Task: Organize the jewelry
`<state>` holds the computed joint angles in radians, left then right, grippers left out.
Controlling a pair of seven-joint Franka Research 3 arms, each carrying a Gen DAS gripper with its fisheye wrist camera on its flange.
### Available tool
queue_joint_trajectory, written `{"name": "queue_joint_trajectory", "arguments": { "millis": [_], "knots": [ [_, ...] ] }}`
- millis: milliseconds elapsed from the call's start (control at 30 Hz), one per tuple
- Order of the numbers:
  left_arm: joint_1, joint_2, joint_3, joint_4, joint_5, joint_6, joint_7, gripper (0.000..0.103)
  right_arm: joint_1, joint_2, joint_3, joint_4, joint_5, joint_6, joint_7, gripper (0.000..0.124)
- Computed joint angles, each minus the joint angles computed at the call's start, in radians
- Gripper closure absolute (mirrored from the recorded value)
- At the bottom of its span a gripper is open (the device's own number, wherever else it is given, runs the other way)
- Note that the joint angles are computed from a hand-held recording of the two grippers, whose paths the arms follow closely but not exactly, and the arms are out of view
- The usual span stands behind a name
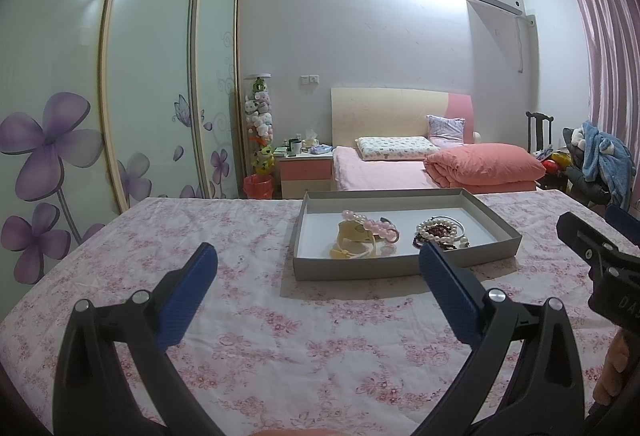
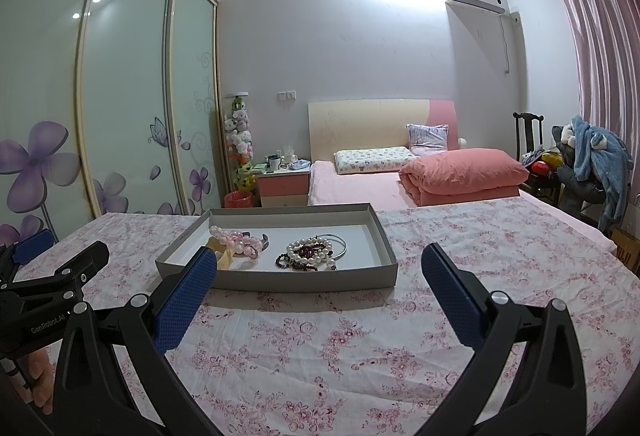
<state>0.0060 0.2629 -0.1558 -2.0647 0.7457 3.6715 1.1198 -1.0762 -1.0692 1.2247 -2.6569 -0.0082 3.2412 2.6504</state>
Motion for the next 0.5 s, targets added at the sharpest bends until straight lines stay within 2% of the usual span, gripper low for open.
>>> {"name": "queue_joint_trajectory", "arguments": {
  "millis": [500],
  "knots": [
    [-0.004,-0.006,-0.002,-0.01,-0.008,0.003,-0.002,0.004,0.011,-0.005,0.001,0.004,-0.003,-0.016,0.013,0.023]
  ]
}}
